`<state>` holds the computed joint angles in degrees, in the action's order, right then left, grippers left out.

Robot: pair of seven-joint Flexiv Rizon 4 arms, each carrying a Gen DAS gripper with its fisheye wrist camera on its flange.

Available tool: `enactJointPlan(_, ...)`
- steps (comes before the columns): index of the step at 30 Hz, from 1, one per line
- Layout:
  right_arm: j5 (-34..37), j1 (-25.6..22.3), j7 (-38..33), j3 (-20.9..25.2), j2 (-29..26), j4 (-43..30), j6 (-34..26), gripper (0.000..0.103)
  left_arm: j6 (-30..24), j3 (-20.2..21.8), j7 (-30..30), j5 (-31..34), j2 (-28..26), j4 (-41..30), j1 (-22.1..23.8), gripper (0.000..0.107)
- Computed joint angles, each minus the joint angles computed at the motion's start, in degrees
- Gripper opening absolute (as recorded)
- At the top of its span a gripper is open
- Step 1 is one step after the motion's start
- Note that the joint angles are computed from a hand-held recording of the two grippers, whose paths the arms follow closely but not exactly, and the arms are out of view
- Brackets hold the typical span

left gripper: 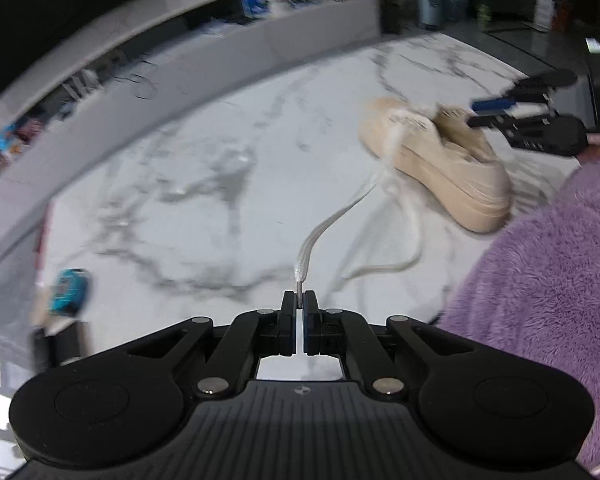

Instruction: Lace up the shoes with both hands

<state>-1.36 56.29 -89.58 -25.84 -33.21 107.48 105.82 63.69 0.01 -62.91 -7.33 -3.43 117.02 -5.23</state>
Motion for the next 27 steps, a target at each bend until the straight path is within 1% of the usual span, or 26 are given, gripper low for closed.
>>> enactJointPlan(4,0.50,0.71,-0.13,-0.95,-0.48,-0.20,0.28,0.023,0.24,-2.33,5.90,-9.10,-4.65,0.39,0.20,0.001)
enactJointPlan(7,0.83,0.79,-0.14,-1.17,-0.84,-0.50,0.44,0.023,0.99,-2.85,6.62,-9.81,-8.48,-0.43,-0.09,0.001)
enactJointPlan(11,0.83,0.20,-0.60,-0.48,-1.23,-0.99,0.89,0.023,1.26,-3.35,6.17,-10.72,-12.28,-1.56,0.14,0.001)
enactJointPlan(14,1.23,0.07,-0.89,-0.28,-1.36,-1.17,1.10,0.023,3.35,-4.88,7.38,-14.45,-13.69,-1.45,1.32,0.001)
enactJointPlan(18,1.68,-0.17,-1.31,0.04,-1.62,-1.48,1.43,0.024,4.76,-3.65,5.50,-11.95,-16.34,-4.76,0.84,0.001)
enactJointPlan(24,1.75,-1.09,-1.73,1.23,-1.87,-2.07,1.44,0.024,6.84,-3.14,2.73,-8.96,-21.73,-11.41,0.89,0.001)
enactJointPlan(27,1.62,-1.70,-1.65,1.87,-1.88,-2.27,1.26,0.024,7.24,-2.24,0.46,-6.85,-24.63,-15.55,0.02,0.001)
